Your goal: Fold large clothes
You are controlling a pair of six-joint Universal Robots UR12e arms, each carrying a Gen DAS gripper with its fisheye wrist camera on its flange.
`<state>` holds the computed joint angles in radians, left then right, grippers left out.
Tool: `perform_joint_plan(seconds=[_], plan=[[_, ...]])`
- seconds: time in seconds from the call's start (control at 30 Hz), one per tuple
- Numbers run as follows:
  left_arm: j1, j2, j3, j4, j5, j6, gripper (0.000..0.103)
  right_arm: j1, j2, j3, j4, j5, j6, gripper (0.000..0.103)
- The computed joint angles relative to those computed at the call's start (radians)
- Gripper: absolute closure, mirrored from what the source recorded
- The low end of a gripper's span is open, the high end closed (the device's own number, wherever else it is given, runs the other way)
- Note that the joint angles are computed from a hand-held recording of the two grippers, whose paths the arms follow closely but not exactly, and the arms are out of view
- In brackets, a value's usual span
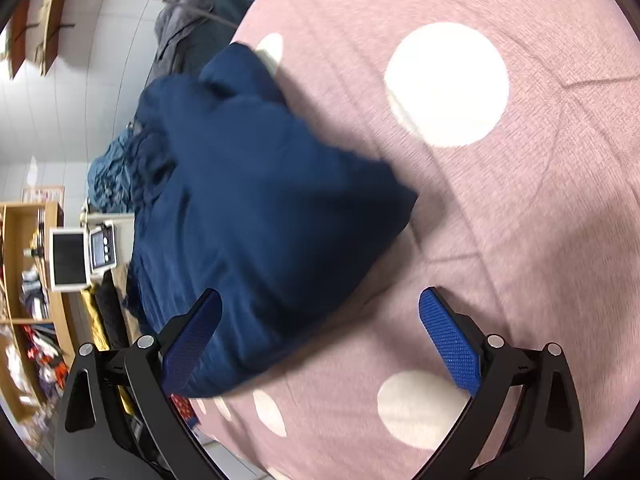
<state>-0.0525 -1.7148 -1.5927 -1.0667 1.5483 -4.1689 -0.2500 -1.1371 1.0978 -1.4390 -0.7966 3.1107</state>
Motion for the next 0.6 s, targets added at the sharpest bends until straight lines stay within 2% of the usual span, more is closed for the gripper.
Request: perform_joint_plan(seconds=[0.13,0.27,0.33,0.47,0.6], plan=[[0.006,0.014,-0.013,-0.002,0.003,-0.033,0.007,0.003,0.016,-0.003,-0.017,0.038,0.044,0.006],[0.015,0.039,-0.042,0.016,0.006,-0.071,0.007,0.017,0.041,-0.032,-0.038,0.042,0.062,0.006],[0.022,0.052,-0.053,0.007,0.021,-0.079,0.007,0.020,0.053,-0.046,-0.043,0.038,0.070,0.005],[0.047,0.081,-0.072,-0.003,0.070,-0.068,0.007,0.024,0.064,-0.056,-0.054,0.029,0.139,0.005],[0.096,0.096,-0.087,0.043,0.083,-0.052,0.007,0.031,0.072,-0.084,-0.010,0.006,0.062,0.005]])
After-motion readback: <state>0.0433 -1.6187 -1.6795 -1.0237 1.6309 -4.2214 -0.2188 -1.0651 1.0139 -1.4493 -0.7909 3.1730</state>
